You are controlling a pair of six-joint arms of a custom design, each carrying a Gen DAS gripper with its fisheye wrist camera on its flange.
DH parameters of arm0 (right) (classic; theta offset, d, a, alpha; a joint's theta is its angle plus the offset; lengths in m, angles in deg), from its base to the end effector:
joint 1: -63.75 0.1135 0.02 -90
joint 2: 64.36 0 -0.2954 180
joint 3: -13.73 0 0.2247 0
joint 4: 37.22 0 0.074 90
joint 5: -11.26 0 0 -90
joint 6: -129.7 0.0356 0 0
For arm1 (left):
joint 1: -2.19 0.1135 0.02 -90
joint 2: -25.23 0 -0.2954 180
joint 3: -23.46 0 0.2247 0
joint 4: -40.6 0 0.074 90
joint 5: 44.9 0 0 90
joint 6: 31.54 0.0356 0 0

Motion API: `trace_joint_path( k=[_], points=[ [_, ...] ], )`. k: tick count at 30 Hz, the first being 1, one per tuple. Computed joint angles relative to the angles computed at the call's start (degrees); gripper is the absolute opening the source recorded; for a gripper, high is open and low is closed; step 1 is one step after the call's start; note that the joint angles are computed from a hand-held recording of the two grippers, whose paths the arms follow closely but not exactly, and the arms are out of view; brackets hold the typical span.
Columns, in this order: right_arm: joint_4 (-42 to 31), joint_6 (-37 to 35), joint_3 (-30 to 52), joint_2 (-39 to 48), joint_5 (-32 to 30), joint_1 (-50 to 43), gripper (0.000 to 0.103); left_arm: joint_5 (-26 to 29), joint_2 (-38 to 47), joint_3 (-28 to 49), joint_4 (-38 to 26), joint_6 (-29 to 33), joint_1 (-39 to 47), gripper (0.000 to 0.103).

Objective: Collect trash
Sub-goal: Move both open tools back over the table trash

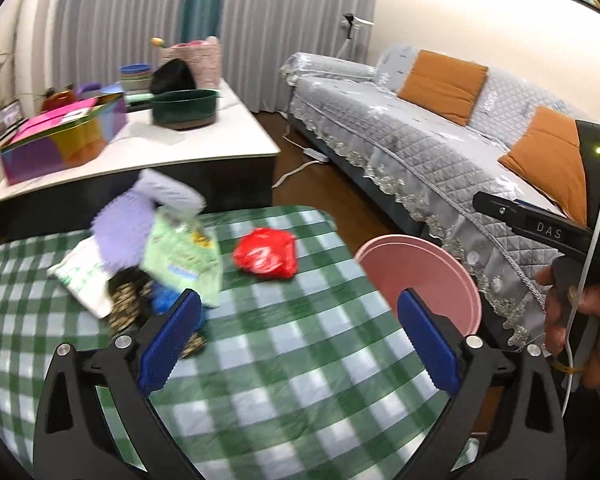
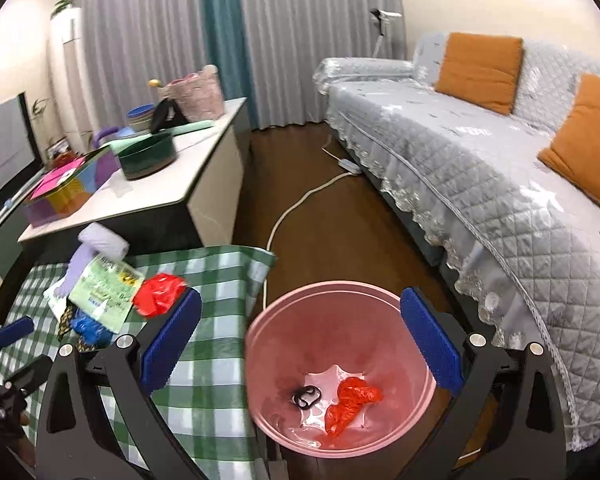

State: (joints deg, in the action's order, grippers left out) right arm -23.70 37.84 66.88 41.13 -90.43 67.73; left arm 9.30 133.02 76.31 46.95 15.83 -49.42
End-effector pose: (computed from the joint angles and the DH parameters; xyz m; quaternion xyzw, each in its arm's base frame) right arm 0.3197 0.0295 0.1520 -0.0896 0.8938 0.0998 0.4279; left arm 0.2072 -0.2280 0.1337 -0.0387 0.8959 -0.0509 0.4396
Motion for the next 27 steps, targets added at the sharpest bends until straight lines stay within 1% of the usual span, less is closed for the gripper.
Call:
trace_joint_path(
  k=[5, 7, 10, 11, 12, 14, 17, 18, 19, 20, 22, 23, 24, 25, 27],
  points=[
    [0.46, 0.74, -0.72, 0.51, -0.04, 3.87, 0.098, -3.02, -1.63, -7.88, 2.29, -6.01, -1.21, 0.095],
    [0.61, 1.49, -0.73, 1.10, 0.26, 5.75, 0.097, -3.42, -1.98, -9.88, 2.67, -7.88, -1.20, 0.095],
    [0.83, 2.03, -0.49, 2.24, 0.31, 7.83, 0.093, -3.57, -2.74, -13.35, 4.48, -10.12, -0.56, 0.095],
    [0.94, 2.05, -0.32, 2.77, 0.22, 8.66, 0.090, -3.50, -2.96, -15.15, 6.40, -10.36, -0.07, 0.095],
    [1.47, 2.15, -0.36, 3.29, 0.82, 9.54, 0.086, -3.68, -2.98, -15.77, 6.81, -10.50, 0.19, 0.095],
    [2.72, 2.47, -0.38, 4.24, 1.97, 10.80, 0.082, -3.55, -2.31, -18.08, 9.41, -10.37, 1.36, 0.095],
    [3.70, 3.45, 1.03, 6.72, 2.44, 13.10, 0.080, -1.88, -0.48, -19.80, 12.05, -10.38, 3.84, 0.095],
    [3.67, 3.46, 1.49, 7.34, 2.57, 13.73, 0.076, -1.32, 0.60, -20.39, 13.14, -10.37, 5.26, 0.092],
    [3.78, 3.45, 2.01, 8.10, 2.99, 14.58, 0.075, -1.27, 1.22, -20.39, 13.25, -10.65, 5.80, 0.084],
    [3.98, 3.50, 2.32, 8.68, 3.36, 15.29, 0.073, -0.73, 2.03, -20.79, 14.39, -10.45, 6.91, 0.079],
    [3.78, 3.64, 3.82, 10.57, 3.86, 16.87, 0.072, 1.02, 4.15, -21.61, 17.78, -9.41, 9.80, 0.060],
    [3.18, 3.75, 4.85, 11.54, 3.66, 17.36, 0.070, 1.57, 5.44, -21.73, 19.27, -8.78, 11.16, 0.055],
    [2.20, 4.09, 6.51, 13.17, 3.44, 18.13, 0.067, 1.78, 6.28, -21.58, 20.05, -8.16, 11.95, 0.047],
    [1.60, 4.37, 7.85, 14.46, 3.34, 18.59, 0.066, 1.79, 7.10, -21.17, 20.49, -7.37, 12.64, 0.042],
    [1.15, 4.96, 9.78, 16.50, 3.27, 19.20, 0.065, 1.43, 8.81, -20.61, 22.09, -5.40, 13.80, 0.038]
  ],
)
